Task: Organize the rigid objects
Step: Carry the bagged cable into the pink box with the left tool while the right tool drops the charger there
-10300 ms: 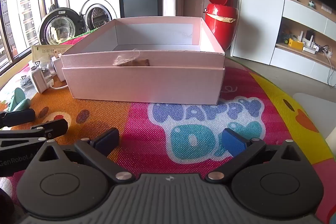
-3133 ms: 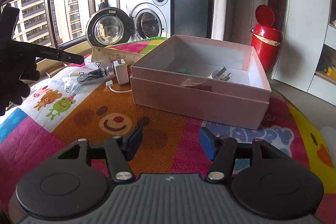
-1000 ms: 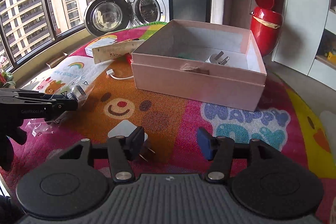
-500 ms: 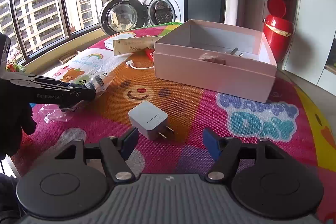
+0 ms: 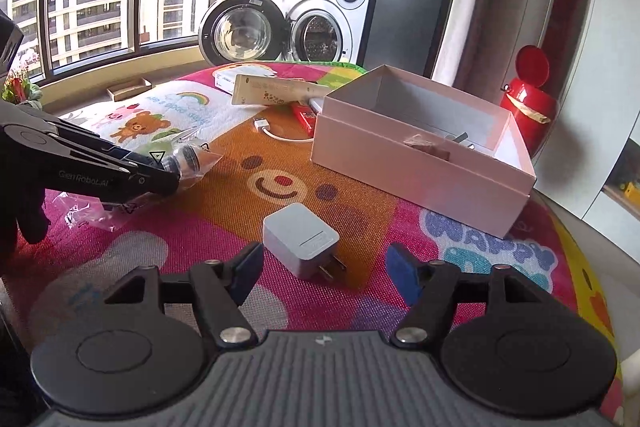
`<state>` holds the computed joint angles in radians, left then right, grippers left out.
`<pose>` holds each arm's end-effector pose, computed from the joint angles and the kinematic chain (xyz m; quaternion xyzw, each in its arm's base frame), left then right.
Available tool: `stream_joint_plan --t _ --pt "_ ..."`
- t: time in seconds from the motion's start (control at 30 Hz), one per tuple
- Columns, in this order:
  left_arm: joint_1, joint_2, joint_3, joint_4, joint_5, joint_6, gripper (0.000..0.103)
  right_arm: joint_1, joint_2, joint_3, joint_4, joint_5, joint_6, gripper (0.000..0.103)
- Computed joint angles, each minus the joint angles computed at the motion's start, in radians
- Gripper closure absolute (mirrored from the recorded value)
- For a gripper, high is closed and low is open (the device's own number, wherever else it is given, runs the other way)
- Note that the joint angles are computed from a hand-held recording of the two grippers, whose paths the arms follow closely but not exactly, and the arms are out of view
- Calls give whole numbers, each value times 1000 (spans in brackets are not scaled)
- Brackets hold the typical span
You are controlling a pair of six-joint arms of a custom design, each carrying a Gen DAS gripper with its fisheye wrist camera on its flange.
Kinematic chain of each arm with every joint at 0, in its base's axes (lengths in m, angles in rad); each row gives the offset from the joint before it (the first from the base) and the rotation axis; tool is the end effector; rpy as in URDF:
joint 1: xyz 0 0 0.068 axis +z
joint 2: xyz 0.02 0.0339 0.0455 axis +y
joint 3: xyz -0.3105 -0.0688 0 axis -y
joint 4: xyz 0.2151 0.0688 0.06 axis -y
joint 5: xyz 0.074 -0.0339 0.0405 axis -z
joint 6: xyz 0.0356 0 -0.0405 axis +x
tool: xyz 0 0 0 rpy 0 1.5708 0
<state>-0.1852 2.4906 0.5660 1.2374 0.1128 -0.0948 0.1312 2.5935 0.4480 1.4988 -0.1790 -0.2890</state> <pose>0.3269 -0.0653 0.0097 0.0649 0.9005 -0.1100 0.4156 0.3020 0.0462 -0.0036 -0.2249 0.8636 0.0448 0.4489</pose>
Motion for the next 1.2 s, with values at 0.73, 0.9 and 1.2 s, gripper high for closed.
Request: stream_joint_plan --t 0.73,0.9,1.2 --pt "-52 8 -129 137 20 106 79 -40 -53 16 -130 -59 -53 54" --pt "-69 -68 -139 73 120 117 79 -131 -97 -72 -26 -97 -65 54" --pt "-53 -311 208 -250 201 90 79 -227 -331 36 -151 -149 12 54"
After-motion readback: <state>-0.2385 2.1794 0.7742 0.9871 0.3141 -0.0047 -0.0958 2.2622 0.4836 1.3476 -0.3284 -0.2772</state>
